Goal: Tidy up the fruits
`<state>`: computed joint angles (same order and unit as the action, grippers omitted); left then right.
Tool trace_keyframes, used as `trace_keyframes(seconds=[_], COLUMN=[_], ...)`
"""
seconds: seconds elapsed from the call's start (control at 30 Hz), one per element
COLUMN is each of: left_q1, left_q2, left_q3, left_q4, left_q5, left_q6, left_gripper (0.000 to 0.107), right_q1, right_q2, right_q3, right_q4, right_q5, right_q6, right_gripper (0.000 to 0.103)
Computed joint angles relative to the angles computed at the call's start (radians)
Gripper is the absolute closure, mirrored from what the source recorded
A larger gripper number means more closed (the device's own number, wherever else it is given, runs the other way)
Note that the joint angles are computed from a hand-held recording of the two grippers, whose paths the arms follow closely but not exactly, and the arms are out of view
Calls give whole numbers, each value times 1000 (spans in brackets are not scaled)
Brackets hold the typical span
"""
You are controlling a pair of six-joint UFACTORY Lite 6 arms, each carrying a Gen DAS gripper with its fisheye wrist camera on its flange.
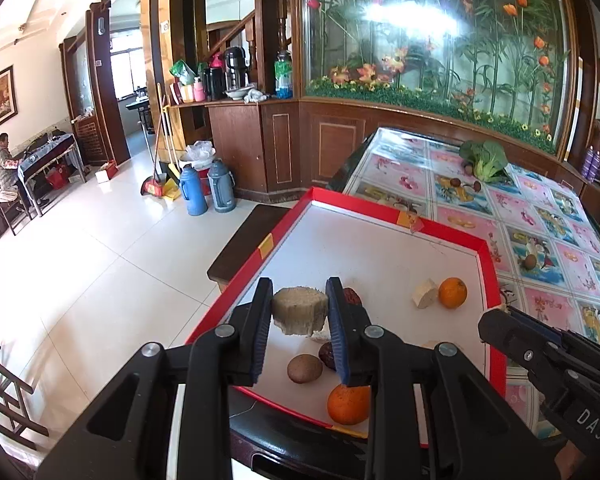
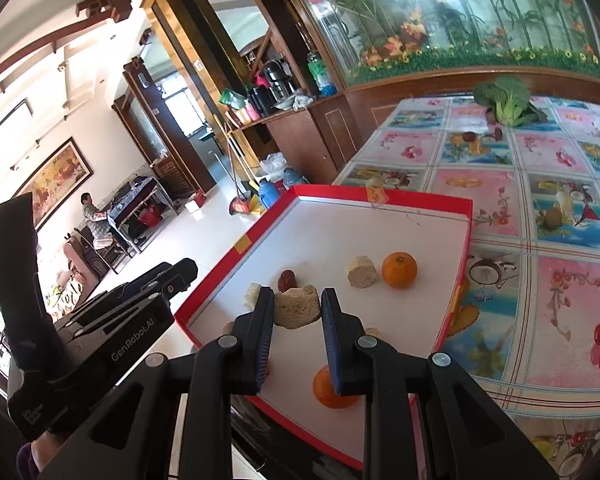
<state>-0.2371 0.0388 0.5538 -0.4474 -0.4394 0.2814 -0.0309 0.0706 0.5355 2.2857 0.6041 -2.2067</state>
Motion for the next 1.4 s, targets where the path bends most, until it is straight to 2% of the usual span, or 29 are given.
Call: trace_keyframes(seconds=[0.13, 0.3, 0.37, 0.53, 0.63, 0.77, 0.97, 1.07, 1.13, 1.17, 1.2, 1.23, 1.4], left_q1=[2, -30, -40, -106, -144, -154, -170, -174, -180, -184, -196, -207, -229], left_q2=[90, 164, 178, 225, 274, 336, 398, 409, 407, 400, 386, 375, 251], left_q3=[51, 88, 98, 136, 173, 216, 246, 254, 251, 245, 228, 216, 122], left_q4=[25, 29, 43, -30, -100, -148, -236, -268, -288, -300, -324, -337, -327], left_q5=[-2, -9, -7, -6, -9, 4, -7, -1, -11, -16, -36, -51, -64], left_q6=[-14, -16, -19, 50, 121, 165, 234, 251, 257, 265, 283, 291, 265], left_gripper=[78, 78, 78, 78, 78, 78, 77, 68, 53, 42, 37, 36, 31], right_q1=[-9, -98, -145, -152, -108, -47, -74, -74, -72, -73, -78, -89, -144], right_q2=[46, 83, 116, 190, 216, 225, 245, 236, 207, 199, 194, 170, 56], right_q3=[29, 58, 82, 122, 126, 108, 118, 112, 88, 81, 78, 59, -12], right_q4=[50, 33, -32, -83, -37, 109, 72, 58, 57, 50, 41, 27, -40], right_q5=[-16, -8, 9, 15, -2, -35, -41, -46, -48, -44, -37, -28, 11], right_q6=[-40, -23, 41, 86, 34, -126, -99, -92, -96, -89, -80, -66, -19], right_gripper=[80, 80, 80, 80, 80, 79, 78, 78, 75, 74, 68, 65, 64])
